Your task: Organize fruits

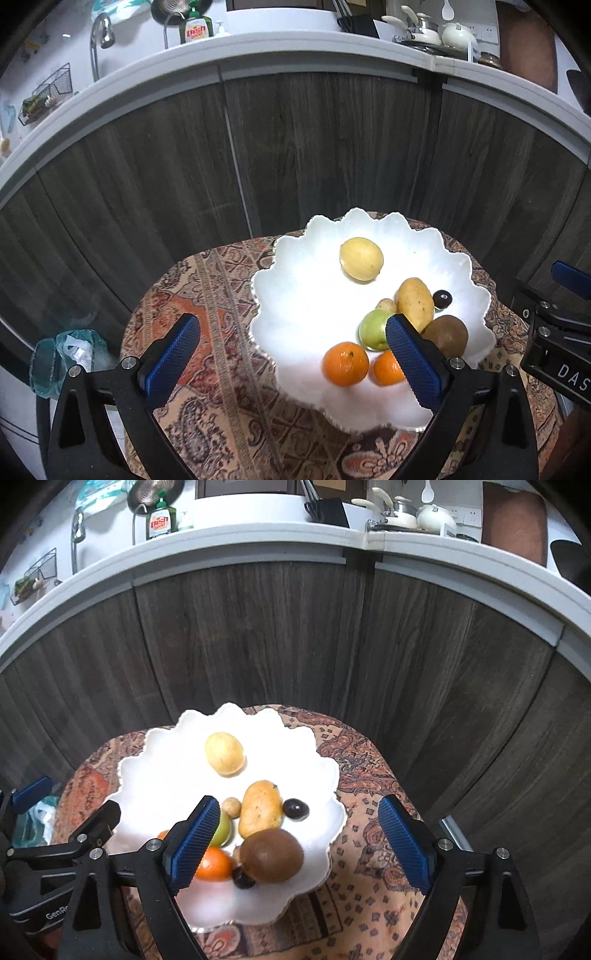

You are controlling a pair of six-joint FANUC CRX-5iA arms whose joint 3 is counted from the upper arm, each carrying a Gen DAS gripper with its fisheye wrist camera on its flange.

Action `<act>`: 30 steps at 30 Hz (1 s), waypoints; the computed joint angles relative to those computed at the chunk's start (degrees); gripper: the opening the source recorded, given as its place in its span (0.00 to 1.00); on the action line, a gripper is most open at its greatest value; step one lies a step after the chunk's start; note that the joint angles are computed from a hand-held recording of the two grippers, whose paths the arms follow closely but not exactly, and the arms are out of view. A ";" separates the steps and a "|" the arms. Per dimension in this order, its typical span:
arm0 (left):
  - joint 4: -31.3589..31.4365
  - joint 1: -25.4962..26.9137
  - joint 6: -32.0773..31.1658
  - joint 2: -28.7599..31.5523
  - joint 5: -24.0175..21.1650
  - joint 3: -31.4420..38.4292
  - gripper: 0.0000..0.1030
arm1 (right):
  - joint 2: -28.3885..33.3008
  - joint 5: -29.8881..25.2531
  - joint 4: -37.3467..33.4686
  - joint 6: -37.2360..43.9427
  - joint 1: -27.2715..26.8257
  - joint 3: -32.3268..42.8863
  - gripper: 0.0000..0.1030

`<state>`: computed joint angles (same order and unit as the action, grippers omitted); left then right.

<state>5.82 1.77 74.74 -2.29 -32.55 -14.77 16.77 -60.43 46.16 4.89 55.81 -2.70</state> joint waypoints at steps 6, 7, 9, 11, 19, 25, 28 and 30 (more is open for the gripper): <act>-0.27 0.80 -0.24 -5.08 -0.49 -3.06 0.99 | -1.91 -3.12 -0.50 -1.06 2.85 -0.17 0.86; -0.30 1.00 -0.11 -5.94 -0.75 -3.54 0.99 | -2.17 -3.58 -0.43 -1.31 3.27 -0.24 0.86; 0.93 1.51 -1.05 -7.38 -1.03 -4.71 0.99 | -2.75 -4.72 -0.06 -2.33 4.34 -0.62 0.86; 3.43 2.27 -3.16 -9.31 -0.95 -6.70 0.99 | -3.25 -5.56 0.40 -3.60 5.19 -1.13 0.86; 4.63 3.27 -3.99 -15.17 -1.95 -10.79 0.99 | -5.91 -6.68 3.52 -9.13 8.16 -4.50 0.86; 5.33 3.89 -4.16 -19.49 -2.58 -13.50 1.00 | -7.33 -9.04 5.12 -12.23 10.84 -6.22 0.86; 4.54 3.93 -3.72 -21.62 -3.19 -14.47 1.00 | -8.22 -10.52 6.26 -13.78 12.48 -7.38 0.86; 4.46 4.20 -3.94 -23.16 -3.67 -15.31 1.00 | -8.69 -11.70 6.70 -14.76 13.68 -7.95 0.86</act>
<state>10.29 5.97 70.80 -25.44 -36.23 -30.08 8.07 -72.12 52.86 -9.87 69.49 -10.65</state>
